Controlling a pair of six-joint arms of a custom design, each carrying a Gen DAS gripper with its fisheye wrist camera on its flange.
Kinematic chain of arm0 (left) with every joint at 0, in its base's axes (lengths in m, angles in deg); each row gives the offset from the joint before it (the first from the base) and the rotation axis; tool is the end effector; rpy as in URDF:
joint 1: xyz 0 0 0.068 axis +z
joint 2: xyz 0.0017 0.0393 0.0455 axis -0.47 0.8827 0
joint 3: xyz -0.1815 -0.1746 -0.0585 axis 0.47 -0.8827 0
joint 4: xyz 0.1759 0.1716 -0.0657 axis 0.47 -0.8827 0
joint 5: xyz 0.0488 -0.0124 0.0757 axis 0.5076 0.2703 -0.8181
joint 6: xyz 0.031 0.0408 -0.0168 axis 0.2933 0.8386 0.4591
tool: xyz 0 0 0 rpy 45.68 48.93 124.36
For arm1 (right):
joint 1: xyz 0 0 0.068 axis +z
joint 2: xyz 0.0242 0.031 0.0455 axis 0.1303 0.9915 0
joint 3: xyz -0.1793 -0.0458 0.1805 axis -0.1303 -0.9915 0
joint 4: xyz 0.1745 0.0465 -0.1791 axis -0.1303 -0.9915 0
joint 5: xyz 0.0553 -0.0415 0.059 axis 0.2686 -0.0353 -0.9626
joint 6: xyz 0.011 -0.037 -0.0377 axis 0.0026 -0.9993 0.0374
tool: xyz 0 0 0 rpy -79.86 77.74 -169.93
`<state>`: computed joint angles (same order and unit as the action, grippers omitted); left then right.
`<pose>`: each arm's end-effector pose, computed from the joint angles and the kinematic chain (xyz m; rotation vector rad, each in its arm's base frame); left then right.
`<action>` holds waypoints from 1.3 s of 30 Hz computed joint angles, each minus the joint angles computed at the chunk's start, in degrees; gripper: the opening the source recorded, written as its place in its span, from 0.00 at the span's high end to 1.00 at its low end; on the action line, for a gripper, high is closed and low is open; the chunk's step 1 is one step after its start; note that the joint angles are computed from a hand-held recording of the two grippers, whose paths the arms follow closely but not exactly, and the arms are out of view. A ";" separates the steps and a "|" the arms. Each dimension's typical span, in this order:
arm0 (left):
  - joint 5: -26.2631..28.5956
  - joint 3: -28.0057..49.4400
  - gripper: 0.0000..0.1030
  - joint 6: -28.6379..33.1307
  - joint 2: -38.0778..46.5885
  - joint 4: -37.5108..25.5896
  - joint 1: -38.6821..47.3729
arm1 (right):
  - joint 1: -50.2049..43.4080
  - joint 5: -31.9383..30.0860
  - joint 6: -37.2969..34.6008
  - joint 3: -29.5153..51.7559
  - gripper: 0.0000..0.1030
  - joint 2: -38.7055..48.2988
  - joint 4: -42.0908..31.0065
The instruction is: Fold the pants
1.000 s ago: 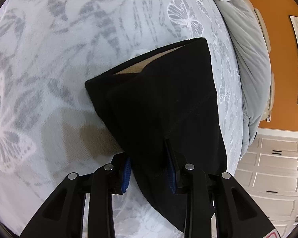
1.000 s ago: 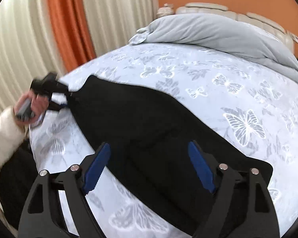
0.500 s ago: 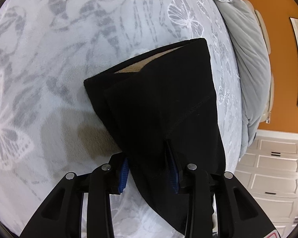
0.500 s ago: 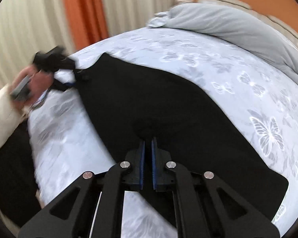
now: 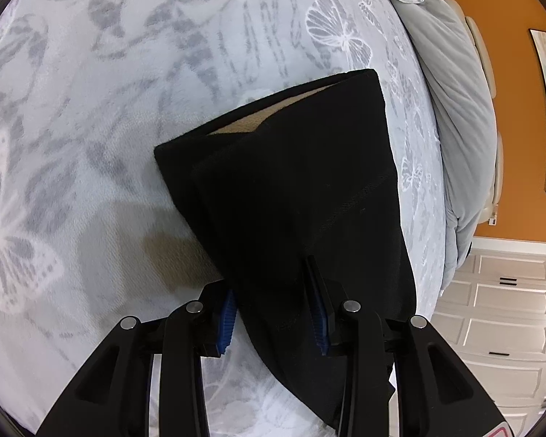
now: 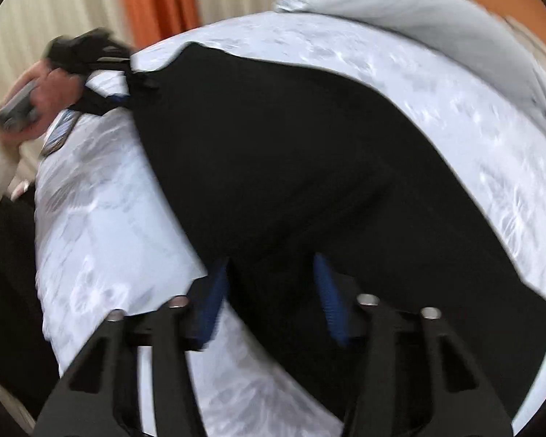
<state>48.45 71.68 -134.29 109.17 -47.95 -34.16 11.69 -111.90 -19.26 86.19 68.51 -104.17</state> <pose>0.2587 -0.0349 0.0820 -1.4983 2.1741 -0.8399 0.3706 0.0450 0.1205 -1.2293 2.2984 0.4855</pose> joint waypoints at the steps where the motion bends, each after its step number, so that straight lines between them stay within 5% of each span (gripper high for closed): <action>1: -0.07 0.11 0.69 0.01 0.02 -0.13 -0.10 | -0.37 -1.71 2.90 1.64 0.87 -0.51 -0.67; 6: 1.01 -0.31 0.69 -0.70 0.18 1.11 0.32 | -4.57 -14.63 14.08 0.83 0.86 -9.64 4.09; 8: 0.94 -0.04 0.69 -0.40 0.37 0.84 0.25 | -2.62 -12.90 14.12 0.90 0.85 -8.62 4.62; 12: 0.54 0.71 0.67 0.74 0.67 -0.26 0.15 | 4.35 3.65 9.16 -0.68 0.64 2.05 6.59; 13: 0.63 0.72 0.67 0.72 0.65 -0.12 0.18 | 3.17 0.83 6.76 -3.62 0.61 -0.48 9.21; 15: 0.93 0.75 0.66 0.60 0.68 0.02 0.34 | 1.03 2.82 6.53 -3.81 0.30 -5.96 5.36; 18: 1.20 0.96 0.66 0.59 1.13 0.23 0.51 | -12.00 -4.24 7.55 -4.84 0.05 -12.58 7.74; 24: -0.66 1.36 0.51 -0.14 1.69 1.23 -0.69 | -29.67 -3.38 20.75 19.83 0.05 7.95 -11.72; 29: -5.79 1.55 0.33 -5.06 2.45 4.34 -3.43 | -27.85 -6.93 16.84 20.75 0.06 14.56 -18.19; 30: -7.11 1.82 0.32 -5.76 2.65 4.36 -4.08 | -27.44 -8.06 16.73 20.26 0.30 15.46 -18.28; 31: -8.50 1.94 0.32 -6.57 2.82 4.66 -4.74 | -26.49 -6.94 17.56 16.90 0.36 14.05 -14.44; 32: -10.36 1.55 0.34 -7.88 2.89 6.04 -5.60 | -25.22 -6.00 16.51 15.15 0.49 12.23 -12.44; 33: -11.08 1.20 0.49 -8.32 3.22 7.68 -5.95 | -25.05 -7.74 16.60 16.28 0.72 12.43 -14.17; 35: -11.10 1.19 0.87 -8.48 3.95 8.85 -6.39 | -26.58 -13.01 16.52 19.57 0.74 10.67 -19.23; 39: -11.29 -2.91 0.88 -9.70 -1.06 12.45 -8.66 | -32.86 -19.65 10.03 27.39 0.82 9.19 -30.32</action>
<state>37.15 68.77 -143.99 108.11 -35.50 -42.82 -21.17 -131.55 -9.22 113.58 77.70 -134.49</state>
